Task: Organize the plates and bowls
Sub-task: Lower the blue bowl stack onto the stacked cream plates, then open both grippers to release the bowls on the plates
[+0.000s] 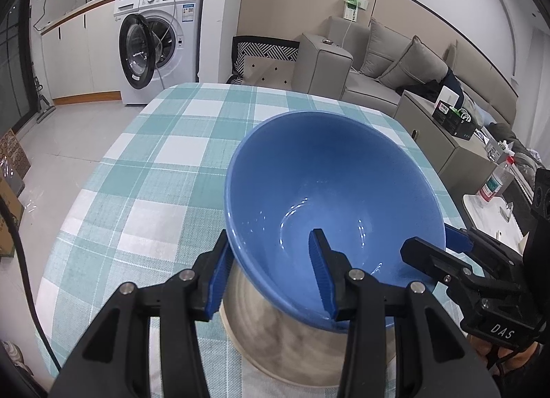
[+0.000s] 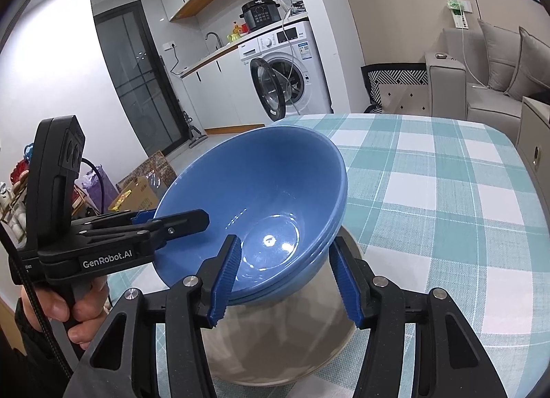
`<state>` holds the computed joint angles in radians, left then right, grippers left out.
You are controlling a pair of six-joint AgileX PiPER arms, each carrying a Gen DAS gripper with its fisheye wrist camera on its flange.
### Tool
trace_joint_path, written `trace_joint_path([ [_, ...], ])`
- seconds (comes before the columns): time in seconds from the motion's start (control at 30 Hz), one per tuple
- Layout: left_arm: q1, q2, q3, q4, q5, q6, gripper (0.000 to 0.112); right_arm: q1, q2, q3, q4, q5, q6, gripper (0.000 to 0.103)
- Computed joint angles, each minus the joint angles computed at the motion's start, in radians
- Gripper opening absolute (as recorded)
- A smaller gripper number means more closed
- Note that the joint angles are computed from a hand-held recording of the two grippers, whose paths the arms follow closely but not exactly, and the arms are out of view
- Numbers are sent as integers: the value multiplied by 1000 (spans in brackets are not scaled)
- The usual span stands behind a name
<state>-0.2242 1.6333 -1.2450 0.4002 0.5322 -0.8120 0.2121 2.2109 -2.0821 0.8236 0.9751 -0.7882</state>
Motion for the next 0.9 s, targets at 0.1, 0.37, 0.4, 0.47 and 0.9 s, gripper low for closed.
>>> trace_joint_path([
  [0.1, -2, -1, 4, -8, -3, 12, 46, 1, -3, 12, 9, -15, -13, 55],
  [0.37, 17, -21, 35, -64, -39, 63, 52, -5, -16, 34, 27, -50, -33, 74],
  [0.4, 18, -21, 35, -69, -39, 67, 52, -6, -13, 29, 26, -48, -31, 74],
  [0.47, 19, -22, 38, -79, -43, 79, 54, -7, -11, 28, 25, -52, -29, 76],
  [0.9, 22, -78, 89, -54, -97, 94, 79, -15, 6, 12, 19, -64, -9, 98],
])
